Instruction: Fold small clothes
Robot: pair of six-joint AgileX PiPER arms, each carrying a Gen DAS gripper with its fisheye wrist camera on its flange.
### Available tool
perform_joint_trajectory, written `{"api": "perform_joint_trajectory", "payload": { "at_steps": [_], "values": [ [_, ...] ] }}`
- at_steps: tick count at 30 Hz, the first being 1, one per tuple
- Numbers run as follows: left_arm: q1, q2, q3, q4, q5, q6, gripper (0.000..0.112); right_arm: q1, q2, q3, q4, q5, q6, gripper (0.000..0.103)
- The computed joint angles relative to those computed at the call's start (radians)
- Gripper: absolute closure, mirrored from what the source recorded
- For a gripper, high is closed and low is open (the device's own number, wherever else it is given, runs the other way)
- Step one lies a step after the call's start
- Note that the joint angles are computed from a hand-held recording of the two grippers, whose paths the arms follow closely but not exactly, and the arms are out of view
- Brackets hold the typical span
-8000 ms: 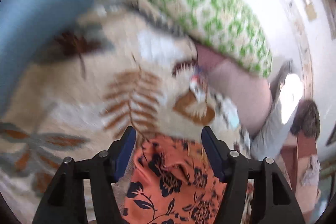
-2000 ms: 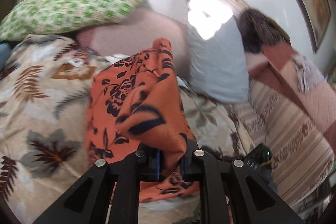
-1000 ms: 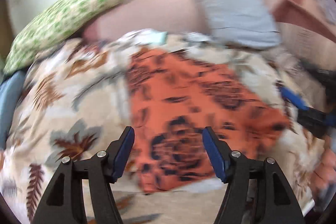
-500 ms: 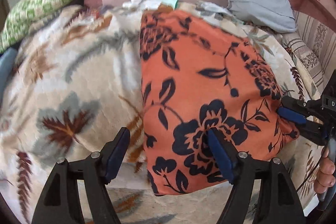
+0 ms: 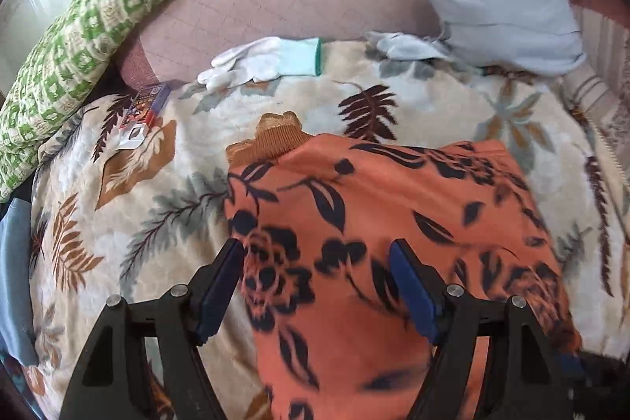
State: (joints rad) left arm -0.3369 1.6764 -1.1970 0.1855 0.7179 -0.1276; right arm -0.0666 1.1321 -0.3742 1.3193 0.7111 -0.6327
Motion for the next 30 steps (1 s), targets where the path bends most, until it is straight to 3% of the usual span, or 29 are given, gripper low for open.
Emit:
{"api": "perform_joint_trajectory", "payload": {
  "at_steps": [3,5,8,12,15,17,21,25,28,30],
  "values": [
    [-0.007,0.137,-0.093,0.071,0.008,-0.100,0.034,0.005,0.058,0.010,0.016,-0.017,-0.024,0.075],
    [0.008,0.210,-0.143,0.030,0.035,-0.103,0.029,-0.019,0.097,0.022,0.078,0.004,-0.096,0.075],
    [0.018,0.231,-0.172,0.011,0.039,-0.101,0.025,-0.058,0.138,0.036,0.133,0.039,-0.170,0.075],
    [0.115,0.116,-0.071,-0.241,-0.044,0.102,0.026,-0.116,0.143,0.056,0.162,0.091,-0.218,0.075],
    [0.182,-0.027,0.066,-0.447,-0.061,0.324,0.026,-0.141,0.097,0.072,0.202,0.103,-0.263,0.076],
    [0.196,-0.125,0.167,-0.504,-0.072,0.425,0.026,-0.160,0.054,0.082,0.228,0.109,-0.288,0.074],
    [0.179,-0.263,0.328,-0.489,-0.101,0.499,0.026,-0.108,0.010,0.048,0.270,0.034,-0.311,0.074],
    [0.134,-0.314,0.441,-0.378,-0.151,0.452,0.025,-0.041,0.185,-0.052,0.387,0.010,-0.411,0.073],
    [0.132,-0.265,0.462,-0.380,-0.204,0.448,0.021,0.076,0.377,-0.215,0.220,-0.121,-0.220,0.072],
    [0.145,-0.238,0.448,-0.400,-0.197,0.472,0.016,0.116,0.461,-0.267,0.218,-0.177,-0.215,0.072]
  ]
}}
